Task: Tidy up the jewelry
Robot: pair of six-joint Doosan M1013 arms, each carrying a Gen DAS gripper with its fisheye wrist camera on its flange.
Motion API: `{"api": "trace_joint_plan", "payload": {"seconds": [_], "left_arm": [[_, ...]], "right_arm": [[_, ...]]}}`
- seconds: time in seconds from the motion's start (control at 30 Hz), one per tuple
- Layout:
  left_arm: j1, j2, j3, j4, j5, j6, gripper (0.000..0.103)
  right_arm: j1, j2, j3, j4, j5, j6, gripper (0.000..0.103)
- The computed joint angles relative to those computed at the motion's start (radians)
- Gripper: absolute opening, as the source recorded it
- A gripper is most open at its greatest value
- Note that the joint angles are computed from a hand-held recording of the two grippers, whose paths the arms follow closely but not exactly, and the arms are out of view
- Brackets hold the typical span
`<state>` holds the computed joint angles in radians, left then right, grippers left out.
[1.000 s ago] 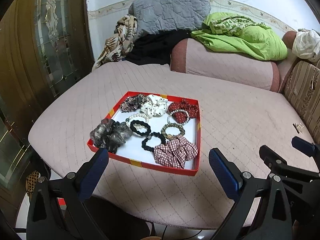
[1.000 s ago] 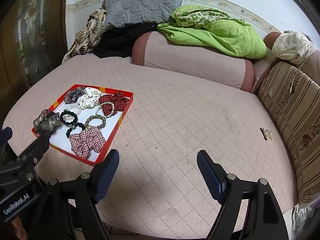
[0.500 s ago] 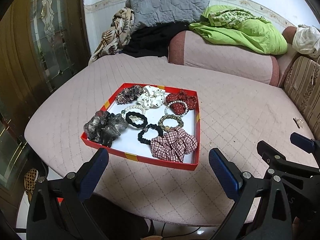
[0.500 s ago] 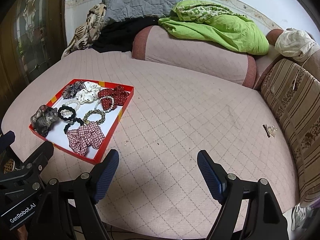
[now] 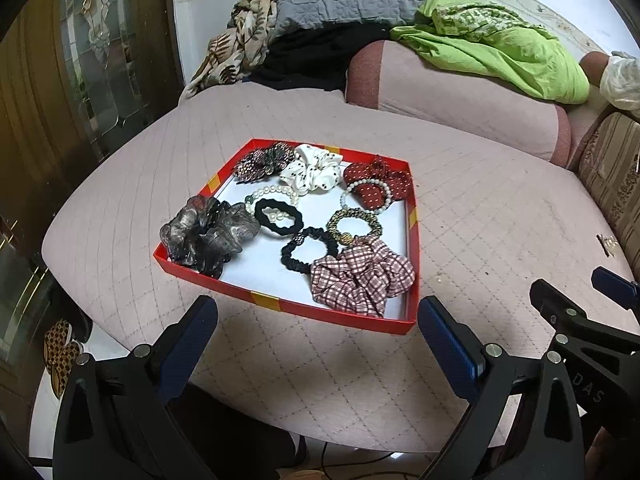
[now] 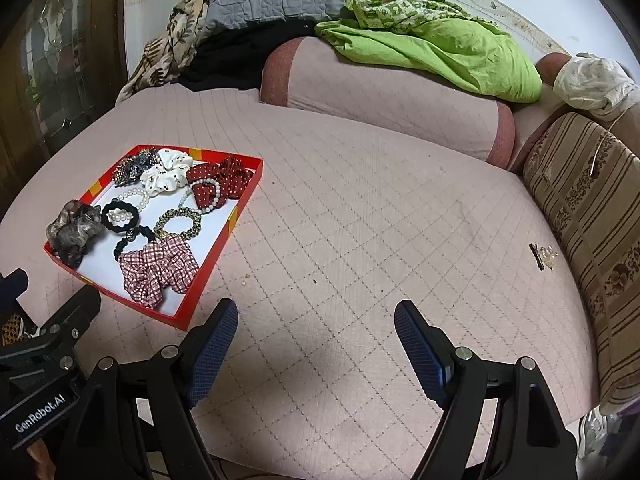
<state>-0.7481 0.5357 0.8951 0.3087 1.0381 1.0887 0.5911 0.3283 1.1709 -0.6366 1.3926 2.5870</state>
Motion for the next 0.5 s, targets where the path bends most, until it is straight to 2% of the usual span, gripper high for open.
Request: {"api": "trace_joint_plan", "payload": {"seconds": [0.5], "left_arm": [[0.024,0.029,-0.023,-0.018,0.040,-0.010,0.100]], "right_arm": [[-0.013,0.028,-0.014,0.034,0.010,-0.035,0.085]]}}
